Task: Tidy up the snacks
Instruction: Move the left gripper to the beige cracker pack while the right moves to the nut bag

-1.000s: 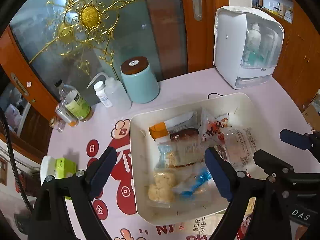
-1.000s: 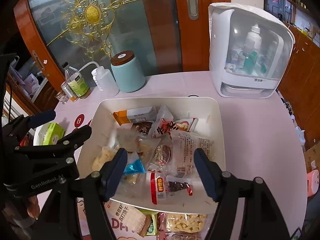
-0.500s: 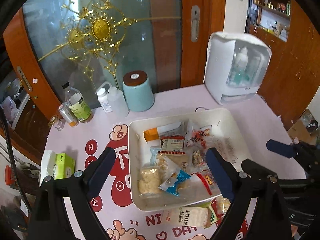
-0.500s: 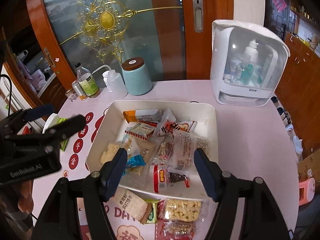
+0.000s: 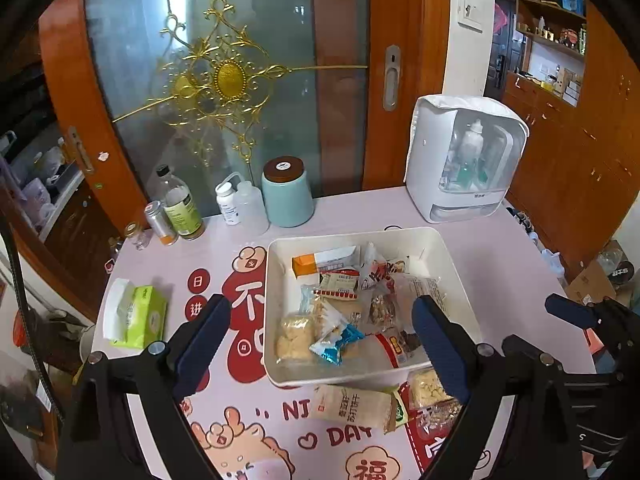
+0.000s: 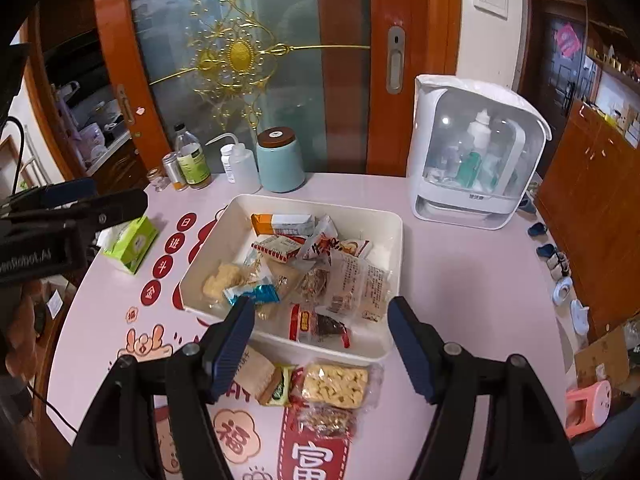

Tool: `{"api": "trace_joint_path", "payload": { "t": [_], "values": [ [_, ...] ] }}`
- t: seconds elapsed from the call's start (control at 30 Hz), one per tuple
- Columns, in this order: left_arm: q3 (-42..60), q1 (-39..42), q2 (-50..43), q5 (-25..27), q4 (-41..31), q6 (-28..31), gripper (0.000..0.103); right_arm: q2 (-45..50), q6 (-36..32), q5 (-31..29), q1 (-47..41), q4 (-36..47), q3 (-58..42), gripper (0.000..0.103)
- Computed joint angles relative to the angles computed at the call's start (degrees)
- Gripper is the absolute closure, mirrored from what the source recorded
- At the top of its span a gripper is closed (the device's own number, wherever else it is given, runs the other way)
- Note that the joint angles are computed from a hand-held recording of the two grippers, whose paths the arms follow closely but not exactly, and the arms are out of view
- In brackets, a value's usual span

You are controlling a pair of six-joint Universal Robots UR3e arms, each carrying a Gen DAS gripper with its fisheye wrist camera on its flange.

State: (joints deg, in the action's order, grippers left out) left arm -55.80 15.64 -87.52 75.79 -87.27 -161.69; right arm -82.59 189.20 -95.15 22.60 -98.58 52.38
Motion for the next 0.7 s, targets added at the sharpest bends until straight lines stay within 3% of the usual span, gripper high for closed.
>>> {"api": "trace_joint_path", "payload": {
  "t": [0.37, 0.53, 0.7],
  "values": [
    [-14.93, -0.68, 12.80, 1.80, -0.47, -3.55, 0.012, -15.40, -5.42, 5.89, -5.04, -5.93, 21.67, 0.033],
    [-29.90, -1.57, 20.19, 2.02, 3.77, -7.48, 0.012, -21.60, -6.21, 9.68, -8.99, -9.92, 35.19, 0.033],
    [-44.01, -5.17, 22.67, 5.52, 10.65, -14.02, 0.012, -26.41, -4.70, 12.46, -11.97, -15.62, 49.21, 0.033]
  ]
}}
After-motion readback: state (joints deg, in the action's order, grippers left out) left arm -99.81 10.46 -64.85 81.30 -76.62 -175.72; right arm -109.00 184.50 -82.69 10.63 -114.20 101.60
